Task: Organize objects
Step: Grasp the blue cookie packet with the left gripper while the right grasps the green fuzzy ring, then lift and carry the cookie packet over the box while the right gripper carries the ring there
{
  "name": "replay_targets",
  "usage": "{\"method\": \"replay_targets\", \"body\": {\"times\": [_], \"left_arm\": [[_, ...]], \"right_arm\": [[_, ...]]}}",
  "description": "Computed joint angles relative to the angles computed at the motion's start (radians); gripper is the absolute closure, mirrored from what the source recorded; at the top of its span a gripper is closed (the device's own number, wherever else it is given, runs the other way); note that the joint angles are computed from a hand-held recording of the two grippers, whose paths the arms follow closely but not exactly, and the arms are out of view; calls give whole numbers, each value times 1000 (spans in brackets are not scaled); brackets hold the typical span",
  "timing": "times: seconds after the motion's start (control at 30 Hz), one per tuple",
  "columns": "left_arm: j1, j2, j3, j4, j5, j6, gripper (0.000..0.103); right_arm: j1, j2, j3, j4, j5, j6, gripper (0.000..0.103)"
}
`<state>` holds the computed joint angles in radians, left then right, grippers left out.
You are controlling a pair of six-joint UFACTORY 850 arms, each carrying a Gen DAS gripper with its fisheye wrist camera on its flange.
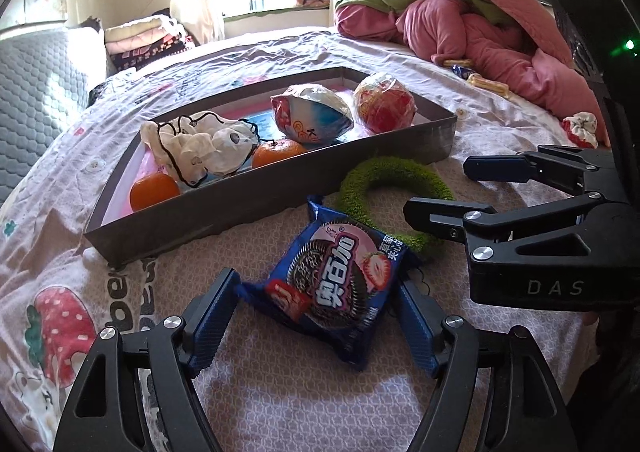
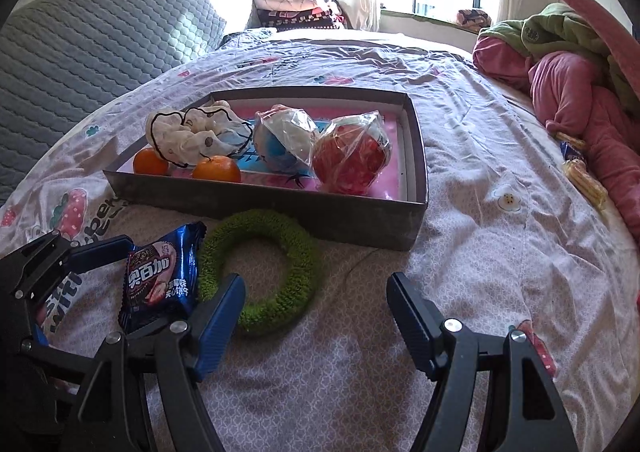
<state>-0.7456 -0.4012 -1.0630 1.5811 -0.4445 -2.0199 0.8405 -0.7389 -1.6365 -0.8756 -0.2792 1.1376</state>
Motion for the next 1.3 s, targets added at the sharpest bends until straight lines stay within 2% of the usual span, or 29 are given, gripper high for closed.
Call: {"method": "replay_targets", "body": {"times": [0.13, 0.23, 0.5, 0.57, 0.67, 0.7, 0.8, 1.0, 1.3], "left_arm": [[26, -8, -7, 21, 50, -28, 21], [29, -16, -18, 11, 52, -2, 21], [34, -25, -33, -8, 53, 12, 25], [31, -26, -35, -9, 46, 15, 34], [27, -32, -48, -52, 31, 59, 40], [27, -31, -49, -52, 32, 57, 50], [35, -31, -55, -80, 51, 65, 50], [35, -19, -50, -62, 53, 22, 50], [29, 22, -24, 12, 14, -66, 50]], "right_arm": [[0, -26, -38, 60, -20, -54, 31], [0, -50, -72, 128, -39, -113, 38], [3, -84, -120, 119, -59, -123, 59], [1, -81, -116, 109, -51, -112, 64], [0, -81, -115, 89, -47, -96, 75], [-1, -80, -113, 99, -41, -103, 77], [-2, -73, -107, 95, -34, -108, 84], [3, -54, -85, 5, -26, -33, 87], [11, -1, -29, -290, -2, 257, 87]]}}
